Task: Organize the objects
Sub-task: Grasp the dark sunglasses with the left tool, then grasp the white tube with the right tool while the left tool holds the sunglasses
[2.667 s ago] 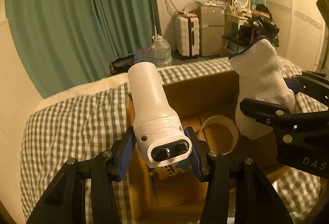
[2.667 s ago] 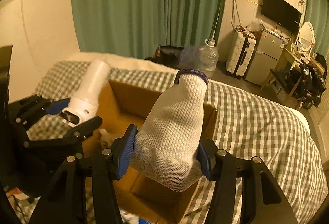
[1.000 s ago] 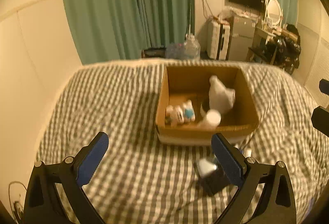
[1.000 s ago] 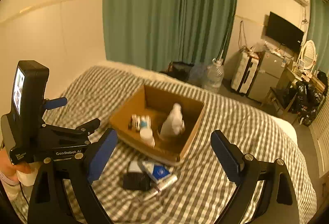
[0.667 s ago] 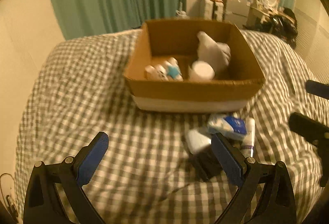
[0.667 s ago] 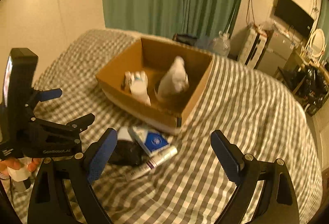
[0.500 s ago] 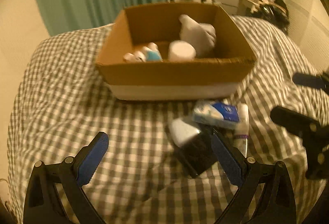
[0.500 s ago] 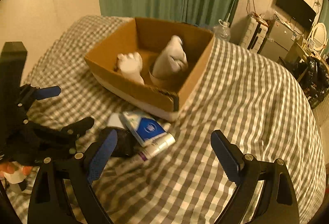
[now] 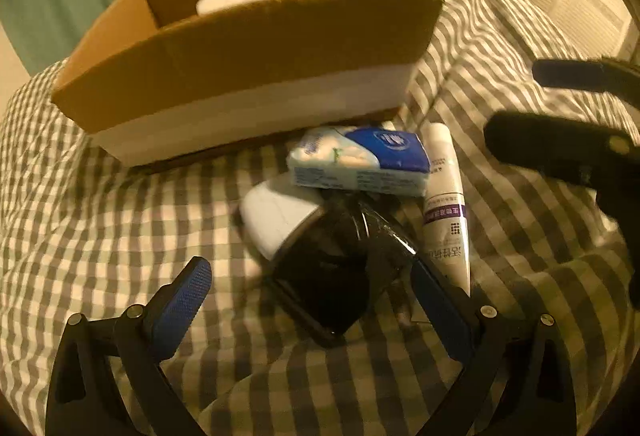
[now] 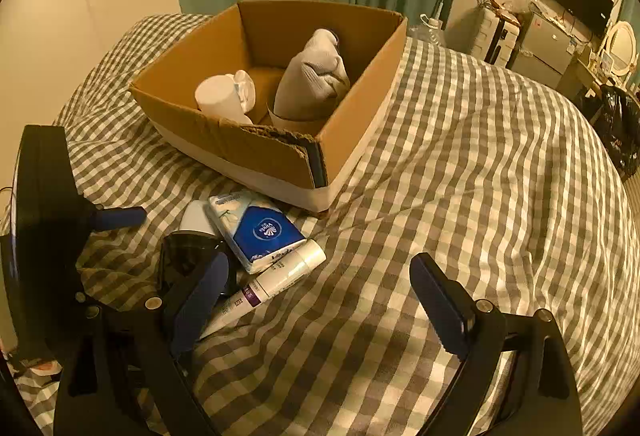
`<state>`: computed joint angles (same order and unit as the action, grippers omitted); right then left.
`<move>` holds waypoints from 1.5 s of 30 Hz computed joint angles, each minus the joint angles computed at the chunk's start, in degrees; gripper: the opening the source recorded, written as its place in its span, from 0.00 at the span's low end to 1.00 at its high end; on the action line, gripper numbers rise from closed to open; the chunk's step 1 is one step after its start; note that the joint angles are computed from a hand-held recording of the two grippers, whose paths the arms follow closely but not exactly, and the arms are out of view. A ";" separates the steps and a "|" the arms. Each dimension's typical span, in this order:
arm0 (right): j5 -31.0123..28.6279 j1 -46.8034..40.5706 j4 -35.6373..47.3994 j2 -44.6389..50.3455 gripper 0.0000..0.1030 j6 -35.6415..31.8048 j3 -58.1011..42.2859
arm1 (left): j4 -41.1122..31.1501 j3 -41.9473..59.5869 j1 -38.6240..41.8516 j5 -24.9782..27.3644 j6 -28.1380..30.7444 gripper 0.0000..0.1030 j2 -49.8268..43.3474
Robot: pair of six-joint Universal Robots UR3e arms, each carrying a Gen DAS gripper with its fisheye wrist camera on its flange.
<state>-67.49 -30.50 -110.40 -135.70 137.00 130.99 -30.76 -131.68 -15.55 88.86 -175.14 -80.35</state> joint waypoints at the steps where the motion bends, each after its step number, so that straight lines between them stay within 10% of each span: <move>1: -0.14 0.09 -0.20 0.01 0.90 0.22 0.07 | 0.12 -0.39 0.69 -1.12 0.29 0.96 0.11; 3: -0.28 0.15 -0.14 -0.08 0.90 0.44 -0.05 | -1.00 -1.16 3.31 -5.29 1.89 0.66 0.91; 12: -5.03 4.78 -2.32 0.49 0.90 4.71 0.08 | -6.48 -3.77 7.68 -9.71 4.63 0.38 10.89; 24: -16.72 22.21 -12.07 12.02 0.89 17.39 -1.41 | -25.04 -4.47 27.66 -18.15 15.89 0.35 32.00; 35: -25.72 32.64 -17.87 30.10 0.46 24.66 -5.97 | -28.63 -7.06 38.32 -22.13 21.61 0.36 36.24; 45: -27.94 33.73 -19.01 29.72 0.31 26.08 -6.14 | -34.39 -7.07 42.64 -24.43 24.91 0.36 40.59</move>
<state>-95.43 3.24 -129.41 -105.98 163.09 124.84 -65.15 -138.75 27.09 64.43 -150.24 -39.77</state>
